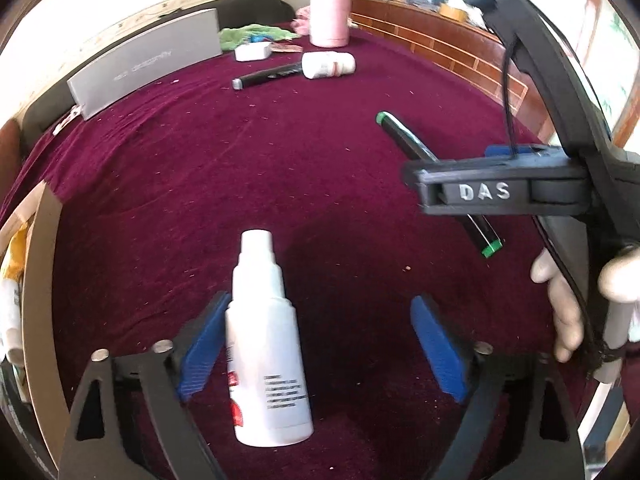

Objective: Organize objects
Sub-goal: 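Lift the marker with the right gripper while the left holds the spray bottle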

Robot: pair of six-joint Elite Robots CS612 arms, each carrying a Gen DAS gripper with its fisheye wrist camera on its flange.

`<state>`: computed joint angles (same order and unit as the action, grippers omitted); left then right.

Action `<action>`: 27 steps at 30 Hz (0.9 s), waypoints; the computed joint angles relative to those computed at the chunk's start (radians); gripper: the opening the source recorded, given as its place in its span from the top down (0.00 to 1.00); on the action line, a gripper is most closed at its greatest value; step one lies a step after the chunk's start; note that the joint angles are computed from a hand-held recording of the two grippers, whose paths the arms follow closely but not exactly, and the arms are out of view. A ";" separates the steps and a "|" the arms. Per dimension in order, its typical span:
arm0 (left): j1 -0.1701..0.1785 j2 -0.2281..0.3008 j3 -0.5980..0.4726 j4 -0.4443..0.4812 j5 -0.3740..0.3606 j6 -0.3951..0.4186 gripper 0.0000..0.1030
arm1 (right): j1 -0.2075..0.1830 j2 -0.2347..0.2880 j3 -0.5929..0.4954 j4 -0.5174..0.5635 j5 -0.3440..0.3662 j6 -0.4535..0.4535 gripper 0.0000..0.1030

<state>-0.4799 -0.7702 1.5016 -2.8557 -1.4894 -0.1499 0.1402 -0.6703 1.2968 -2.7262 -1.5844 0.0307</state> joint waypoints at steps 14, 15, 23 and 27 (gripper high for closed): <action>0.054 -0.005 0.014 -0.070 -0.202 -0.091 0.03 | -0.008 -0.002 -0.037 0.089 0.035 -0.053 0.24; 0.064 -0.009 0.020 -0.085 -0.216 -0.124 0.03 | -0.010 -0.007 -0.036 0.094 0.051 -0.055 0.30; 0.059 -0.019 0.033 -0.061 -0.120 -0.110 0.16 | 0.014 -0.014 -0.028 0.101 0.037 -0.137 0.59; 0.020 -0.022 0.030 -0.026 0.002 -0.039 0.70 | 0.020 -0.009 -0.041 0.113 0.037 -0.133 0.72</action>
<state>-0.4598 -0.7923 1.5321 -2.8818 -1.4877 -0.1886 0.1606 -0.6788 1.2557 -2.6134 -1.5475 -0.1021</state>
